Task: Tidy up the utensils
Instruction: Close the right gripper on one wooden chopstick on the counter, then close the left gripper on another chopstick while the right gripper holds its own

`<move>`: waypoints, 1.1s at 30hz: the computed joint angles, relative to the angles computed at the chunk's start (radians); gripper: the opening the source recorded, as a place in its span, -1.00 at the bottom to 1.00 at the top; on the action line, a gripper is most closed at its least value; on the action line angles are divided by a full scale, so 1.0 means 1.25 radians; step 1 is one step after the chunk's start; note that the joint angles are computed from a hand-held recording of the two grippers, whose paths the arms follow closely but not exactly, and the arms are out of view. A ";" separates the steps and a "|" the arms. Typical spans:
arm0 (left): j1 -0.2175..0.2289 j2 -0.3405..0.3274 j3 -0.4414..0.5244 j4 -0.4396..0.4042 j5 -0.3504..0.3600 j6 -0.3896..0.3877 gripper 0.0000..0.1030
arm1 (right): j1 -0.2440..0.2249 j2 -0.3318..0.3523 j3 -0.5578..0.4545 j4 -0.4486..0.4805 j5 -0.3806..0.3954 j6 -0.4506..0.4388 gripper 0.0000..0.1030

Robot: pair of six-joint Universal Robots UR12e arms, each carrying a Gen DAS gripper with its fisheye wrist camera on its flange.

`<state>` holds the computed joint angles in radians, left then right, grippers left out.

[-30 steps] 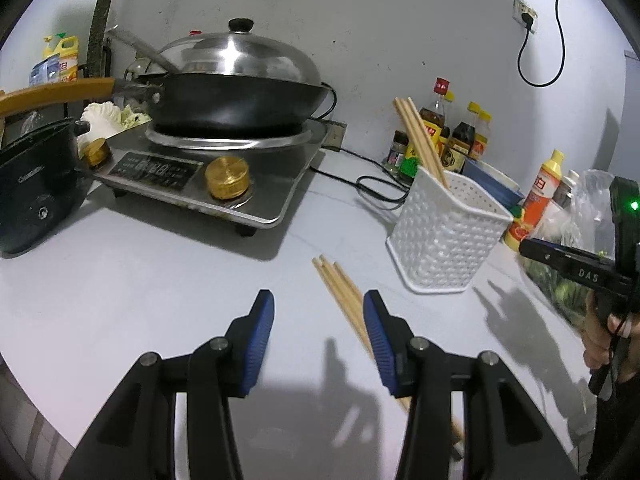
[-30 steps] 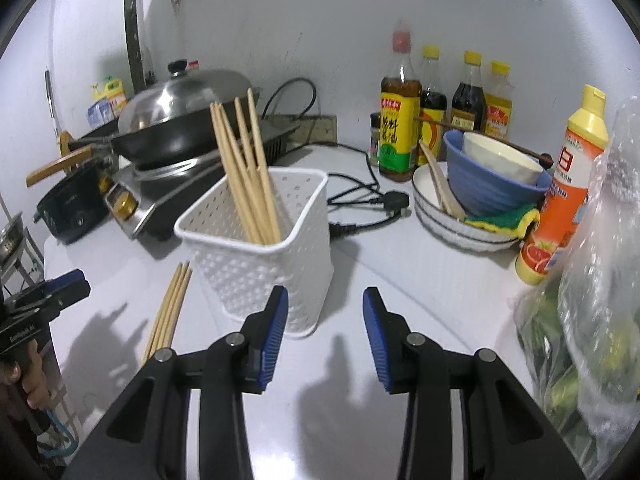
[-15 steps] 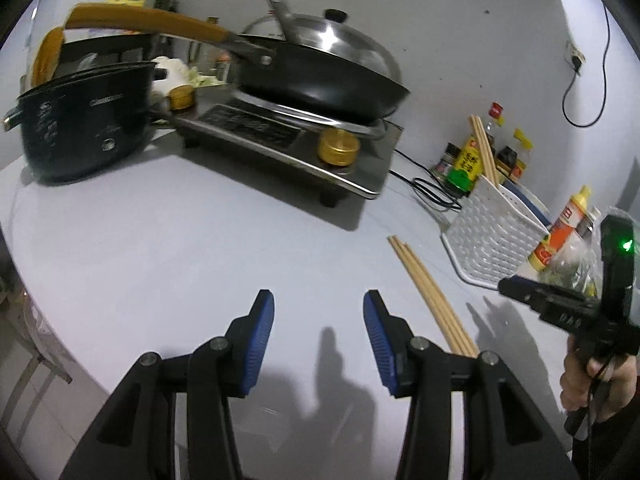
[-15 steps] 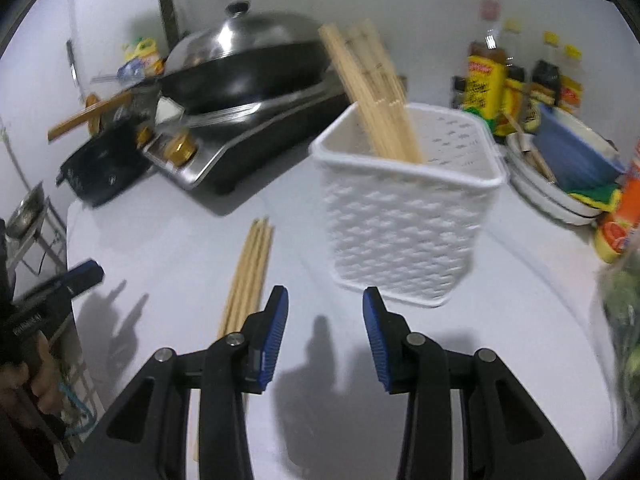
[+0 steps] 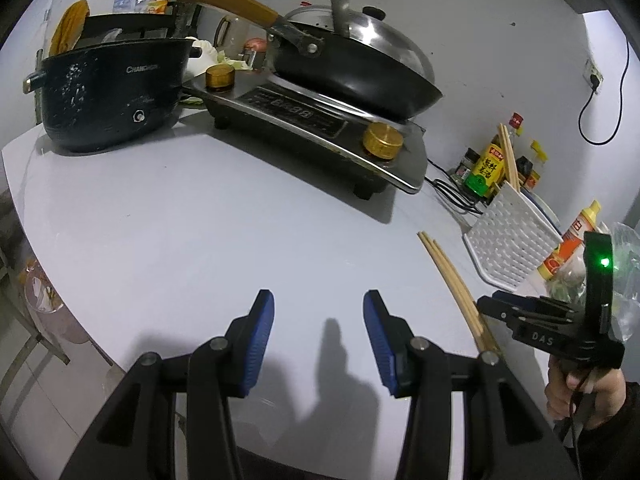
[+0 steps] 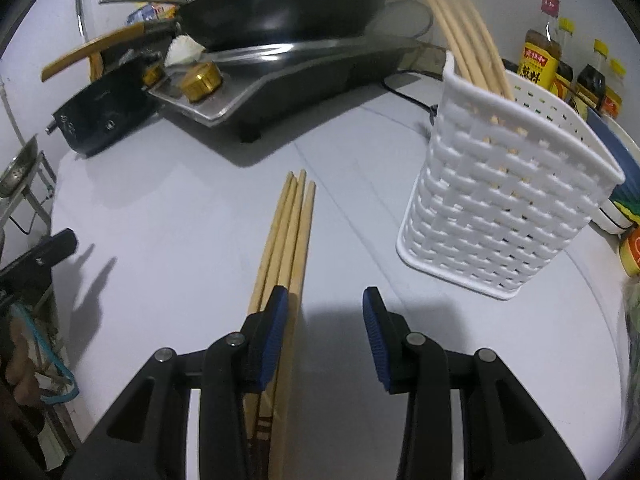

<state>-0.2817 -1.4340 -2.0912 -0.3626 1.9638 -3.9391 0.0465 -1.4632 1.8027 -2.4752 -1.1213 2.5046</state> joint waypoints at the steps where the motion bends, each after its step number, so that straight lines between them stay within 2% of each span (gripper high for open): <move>1: 0.001 0.000 -0.001 0.000 0.000 -0.002 -0.11 | 0.002 0.002 0.000 -0.003 -0.006 0.003 -0.29; 8: 0.009 0.006 -0.009 -0.005 -0.010 -0.009 -0.11 | 0.019 0.010 -0.004 -0.007 -0.039 0.004 -0.29; 12: 0.010 0.005 -0.008 -0.007 -0.013 -0.007 -0.11 | 0.022 0.011 -0.004 -0.011 -0.037 0.001 -0.31; 14: 0.010 0.005 -0.008 -0.009 -0.014 -0.007 -0.11 | 0.021 0.012 -0.003 -0.011 -0.022 -0.009 -0.70; 17: 0.007 0.004 -0.005 -0.017 -0.011 -0.008 -0.11 | 0.021 0.012 -0.003 -0.013 -0.017 -0.018 -0.85; 33: -0.026 -0.040 0.060 -0.081 -0.019 0.025 -0.11 | -0.036 -0.009 0.009 0.024 0.087 -0.055 -0.88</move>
<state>-0.3139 -1.4843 -2.0165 -0.4644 1.9402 -3.9073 0.0009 -1.4743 1.8134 -2.4451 -1.0120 2.4361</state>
